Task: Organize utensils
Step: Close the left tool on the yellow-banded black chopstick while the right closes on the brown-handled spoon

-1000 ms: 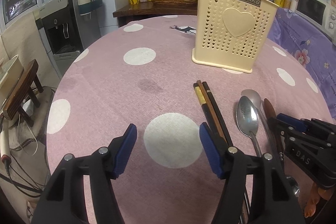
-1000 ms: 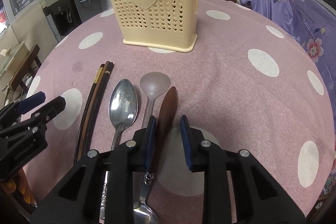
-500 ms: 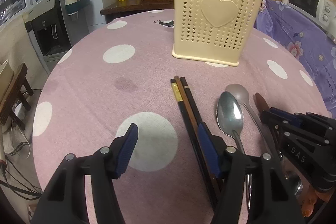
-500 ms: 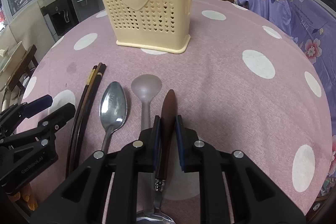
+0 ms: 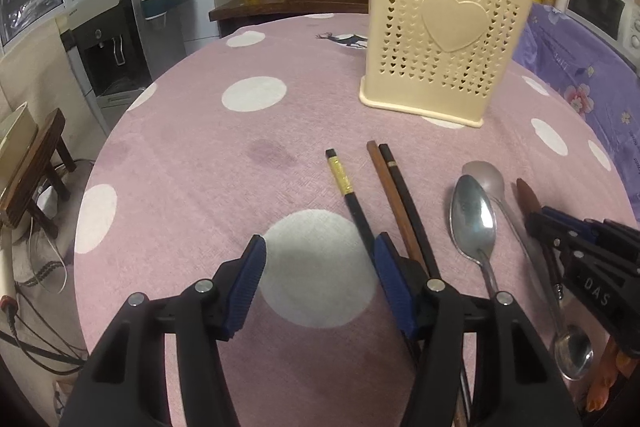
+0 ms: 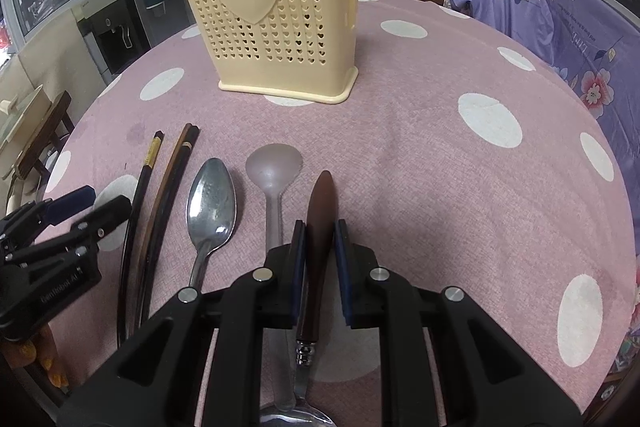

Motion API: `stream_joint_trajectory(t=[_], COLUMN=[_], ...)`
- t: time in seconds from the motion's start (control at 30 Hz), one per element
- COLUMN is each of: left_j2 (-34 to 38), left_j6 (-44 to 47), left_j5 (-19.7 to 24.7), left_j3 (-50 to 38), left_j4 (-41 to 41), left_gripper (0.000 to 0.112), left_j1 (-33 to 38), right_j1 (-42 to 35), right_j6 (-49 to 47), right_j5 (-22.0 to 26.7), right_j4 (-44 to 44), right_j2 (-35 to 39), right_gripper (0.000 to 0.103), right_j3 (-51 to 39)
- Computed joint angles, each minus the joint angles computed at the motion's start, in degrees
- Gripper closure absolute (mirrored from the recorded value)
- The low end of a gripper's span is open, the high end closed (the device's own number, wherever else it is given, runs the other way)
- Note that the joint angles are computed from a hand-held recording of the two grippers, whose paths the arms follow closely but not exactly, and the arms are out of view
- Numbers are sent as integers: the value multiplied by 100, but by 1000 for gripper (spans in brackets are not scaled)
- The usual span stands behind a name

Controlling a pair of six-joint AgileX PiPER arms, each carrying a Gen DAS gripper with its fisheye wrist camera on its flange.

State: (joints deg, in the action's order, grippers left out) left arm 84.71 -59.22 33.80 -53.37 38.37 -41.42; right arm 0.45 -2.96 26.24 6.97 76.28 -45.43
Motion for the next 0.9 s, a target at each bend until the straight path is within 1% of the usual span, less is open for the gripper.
stream_joint_trajectory(t=[0.2,0.27,0.5,0.57,0.7,0.77,0.83,0.9], left_j2=[329,406,646,736,828,858,882,899], left_j6=[-27,82,116,156,280,296,384,490], left_j5=[41,43,56,95,101,118,144,166], left_j3=[-280,-346,-591,-698,-830,-868,-911,-944], left_j4=[18,-116,-44,-26,-105,-83,-119,-160], left_gripper=[56,61,67,74,81,89,95,98], left_j1=[-135,-95,42,67,106,80,51,41], right_j1=[61,61,127,113,178,199,199,140], right_j6=[215,254,532,480,624,659,594,365], right_j5=[33,46,46,84,68,38,25,53], right_j4=[-172,-192,-431,-405,-584,-637,-619,-474], right_j2=[-6,7,130,158,176,171,156,142], right_gripper=[88,88,88,87,87,87,87,87], right_j3=[-15,-36,-144,-187,-196,-177,-153,-147])
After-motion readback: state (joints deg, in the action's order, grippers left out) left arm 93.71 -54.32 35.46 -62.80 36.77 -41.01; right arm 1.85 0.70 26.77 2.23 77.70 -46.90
